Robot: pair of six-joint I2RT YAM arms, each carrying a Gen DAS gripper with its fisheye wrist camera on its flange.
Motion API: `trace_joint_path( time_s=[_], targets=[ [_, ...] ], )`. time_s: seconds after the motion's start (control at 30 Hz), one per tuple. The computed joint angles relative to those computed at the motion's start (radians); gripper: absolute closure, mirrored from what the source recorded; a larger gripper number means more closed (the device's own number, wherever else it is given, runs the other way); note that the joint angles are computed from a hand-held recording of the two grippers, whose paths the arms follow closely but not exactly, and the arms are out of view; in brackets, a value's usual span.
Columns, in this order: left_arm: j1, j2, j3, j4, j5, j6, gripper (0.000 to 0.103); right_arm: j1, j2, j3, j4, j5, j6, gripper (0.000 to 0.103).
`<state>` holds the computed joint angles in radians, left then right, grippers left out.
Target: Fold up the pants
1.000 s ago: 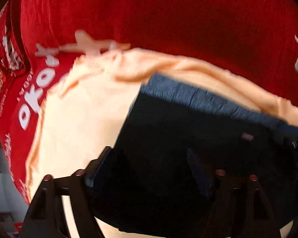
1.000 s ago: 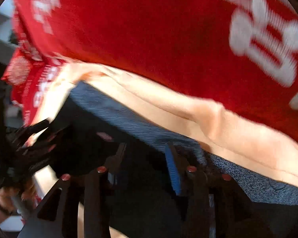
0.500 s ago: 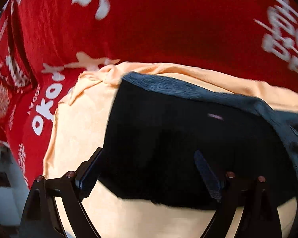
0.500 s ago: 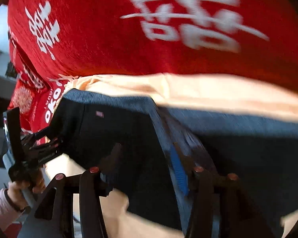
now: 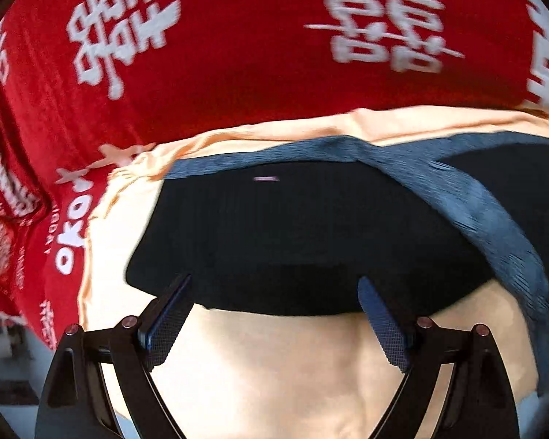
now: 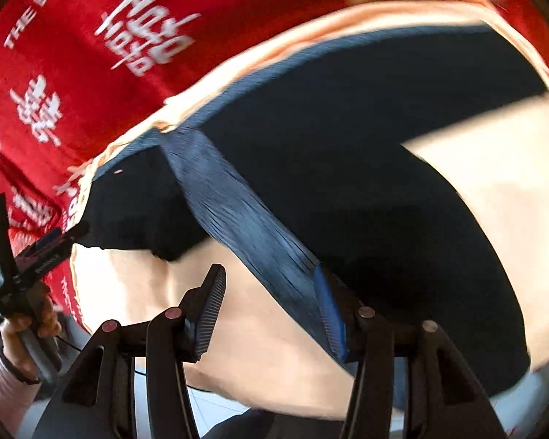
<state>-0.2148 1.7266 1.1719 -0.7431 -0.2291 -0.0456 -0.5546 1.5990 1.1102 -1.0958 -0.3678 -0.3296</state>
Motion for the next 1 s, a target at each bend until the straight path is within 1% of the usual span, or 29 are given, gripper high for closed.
trace_joint_path(
  time_s=[0.03,0.13,0.27,0.33,0.37,0.43,0.47,0.57,0.67,0.73,0.87,1.0],
  targets=[
    [-0.022,-0.007,-0.007,-0.009,0.032,-0.006,0.012,-0.034,-0.039,-0.033,-0.002,0.008,-0.01,0.049],
    [-0.113,-0.035,-0.043,-0.016,0.068,-0.05,0.012,-0.191,-0.133,-0.126,-0.021,0.011,-0.081,0.049],
    [-0.247,-0.065,-0.093,-0.008,0.141,-0.124,0.012,-0.446,-0.229,-0.231,-0.048,0.039,-0.258,0.049],
    [-0.305,-0.068,-0.093,-0.026,0.205,-0.174,0.012,-0.555,-0.246,-0.258,-0.057,0.054,-0.342,0.049],
    [-0.333,-0.068,-0.088,-0.034,0.245,-0.203,0.012,-0.62,-0.241,-0.266,-0.063,0.067,-0.387,0.049],
    [-0.378,-0.061,-0.082,-0.023,0.304,-0.244,0.012,-0.7,-0.225,-0.28,-0.051,0.092,-0.434,0.049],
    [-0.398,-0.046,-0.075,-0.012,0.32,-0.254,0.012,-0.733,-0.213,-0.282,-0.043,0.101,-0.459,0.049],
    [-0.479,0.031,-0.03,0.017,0.327,-0.289,0.012,-0.803,-0.177,-0.284,-0.003,0.132,-0.536,0.049],
    [-0.511,0.115,0.008,0.044,0.374,-0.317,0.012,-0.869,-0.1,-0.252,0.006,0.148,-0.588,0.049],
    [-0.539,0.175,0.041,0.051,0.375,-0.346,0.012,-0.887,-0.052,-0.238,0.018,0.153,-0.607,0.049],
    [-0.577,0.232,0.069,0.072,0.381,-0.404,0.012,-0.898,0.06,-0.19,0.017,0.138,-0.66,0.049],
    [-0.599,0.276,0.097,0.089,0.407,-0.448,0.012,-0.906,0.133,-0.126,-0.079,0.077,-0.766,0.051]
  ],
)
